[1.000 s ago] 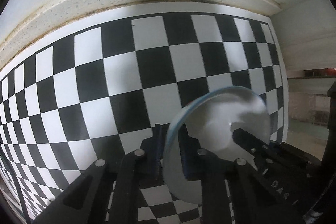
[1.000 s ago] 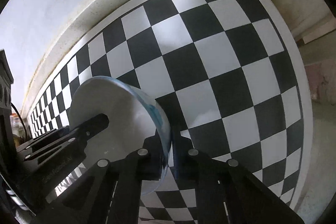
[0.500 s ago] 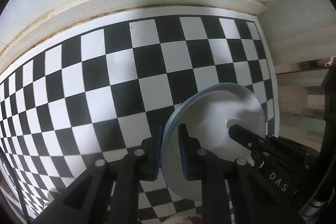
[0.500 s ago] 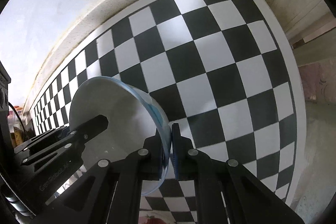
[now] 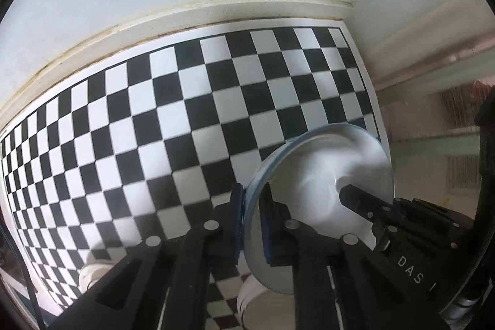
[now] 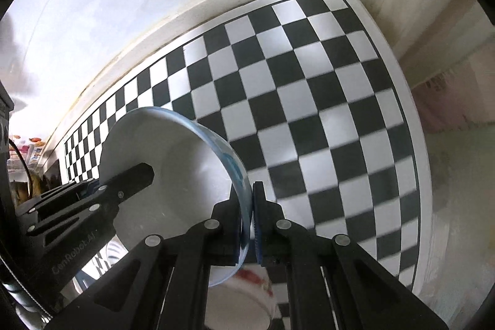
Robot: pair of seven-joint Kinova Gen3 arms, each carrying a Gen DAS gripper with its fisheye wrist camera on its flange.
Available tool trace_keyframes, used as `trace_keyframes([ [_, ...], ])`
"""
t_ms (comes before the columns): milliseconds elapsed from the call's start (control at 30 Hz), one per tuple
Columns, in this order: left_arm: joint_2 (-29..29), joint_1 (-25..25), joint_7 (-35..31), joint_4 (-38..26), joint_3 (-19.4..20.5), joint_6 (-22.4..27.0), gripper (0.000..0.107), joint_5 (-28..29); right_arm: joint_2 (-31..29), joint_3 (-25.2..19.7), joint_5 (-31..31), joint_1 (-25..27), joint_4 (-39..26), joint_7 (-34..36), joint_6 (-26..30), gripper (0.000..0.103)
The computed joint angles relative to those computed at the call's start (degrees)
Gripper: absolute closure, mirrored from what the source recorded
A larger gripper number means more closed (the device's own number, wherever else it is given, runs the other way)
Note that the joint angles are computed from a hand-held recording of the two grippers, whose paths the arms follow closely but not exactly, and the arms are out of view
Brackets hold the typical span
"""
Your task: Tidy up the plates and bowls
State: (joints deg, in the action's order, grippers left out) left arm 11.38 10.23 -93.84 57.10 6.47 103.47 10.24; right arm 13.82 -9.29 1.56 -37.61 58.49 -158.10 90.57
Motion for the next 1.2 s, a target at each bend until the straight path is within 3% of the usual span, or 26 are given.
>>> trace_keyframes([
  [233,-6.8,-1.6,-4.4,6.1,-0.6,0.9,0.101,0.4,-4.1,-2.4,3.7,-6.6,2.5,-9.7,1.3,0.095],
  [667,-17.6,-3.2,-8.9,19.6,-1.9,1.2,0.101,2.0,-12.0,-10.4,4.3,-11.6,15.8,-27.1,-5.7,0.095],
  [933,-19.5,-2.1,-8.3,24.7,-0.6,-1.0,0.101,-0.4,-13.9,-12.5,2.1,-10.5,21.8,-29.3,-10.2,0.095],
  [1200,-19.9,-0.9,-7.1,26.9,0.5,-3.3,0.101,-3.0,-12.5,-12.2,1.1,-10.1,22.3,-27.4,-11.1,0.095],
])
